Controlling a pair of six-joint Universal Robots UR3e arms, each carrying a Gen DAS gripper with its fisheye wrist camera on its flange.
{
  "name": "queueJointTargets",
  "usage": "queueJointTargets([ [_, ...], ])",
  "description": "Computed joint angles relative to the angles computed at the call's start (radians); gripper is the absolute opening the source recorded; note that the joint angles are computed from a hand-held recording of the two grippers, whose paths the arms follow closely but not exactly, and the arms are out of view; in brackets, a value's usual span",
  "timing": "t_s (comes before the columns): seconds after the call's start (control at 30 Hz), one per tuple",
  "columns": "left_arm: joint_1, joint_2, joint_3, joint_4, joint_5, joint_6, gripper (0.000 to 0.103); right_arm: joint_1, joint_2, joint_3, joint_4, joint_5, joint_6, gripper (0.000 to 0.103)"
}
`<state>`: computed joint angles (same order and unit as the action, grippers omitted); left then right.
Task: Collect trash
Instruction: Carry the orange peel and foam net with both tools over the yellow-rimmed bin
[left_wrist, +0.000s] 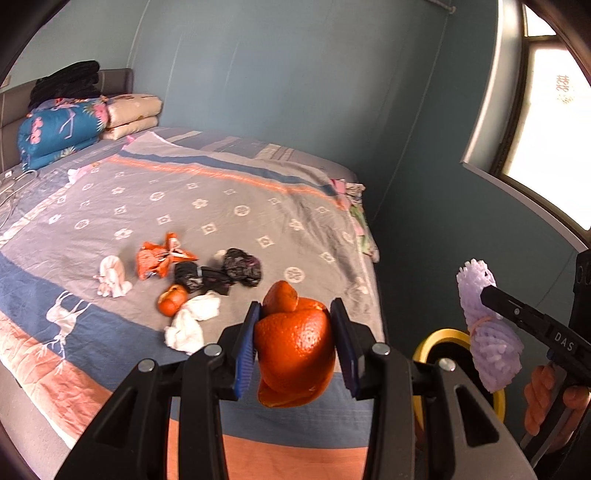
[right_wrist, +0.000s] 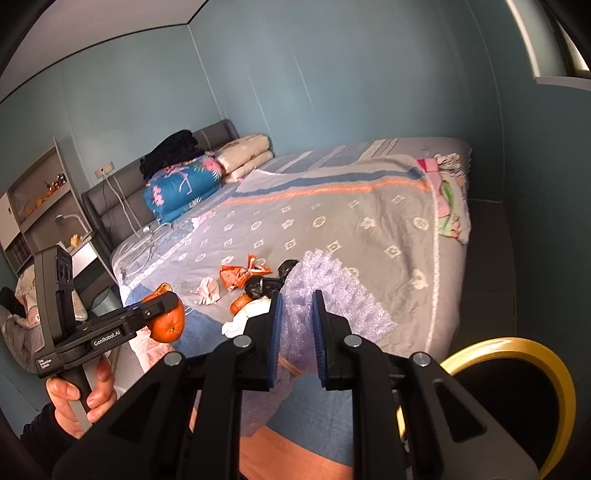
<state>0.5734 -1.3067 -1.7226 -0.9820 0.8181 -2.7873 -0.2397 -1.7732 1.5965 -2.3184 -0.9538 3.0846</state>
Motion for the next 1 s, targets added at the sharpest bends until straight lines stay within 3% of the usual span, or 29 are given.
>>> queueJointTargets([
  [0.47, -0.246, -0.039, 0.040, 0.081, 0.071, -0.121, 0.036, -0.386, -0.314, 0.111, 0.256, 0.221, -0.174, 0.016],
  [0.67, -0.344, -0.078, 0.068, 0.124, 0.108, -0.175, 0.036, -0.635, -0.439, 0.102, 0.537, 0.370, -0.354, 0.016],
  [0.87, -0.452, -0.126, 0.097, 0.162, 0.178, -0.190, 0.036, -0.778, -0.483, 0.080, 0.730, 0.442, -0.498, 0.016],
  [1.0, -0.515, -0.163, 0.116, 0.173, 0.213, -0.200, 0.036, -0.904, -0.525, 0.037, 0.974, 0.501, -0.677, 0.016],
])
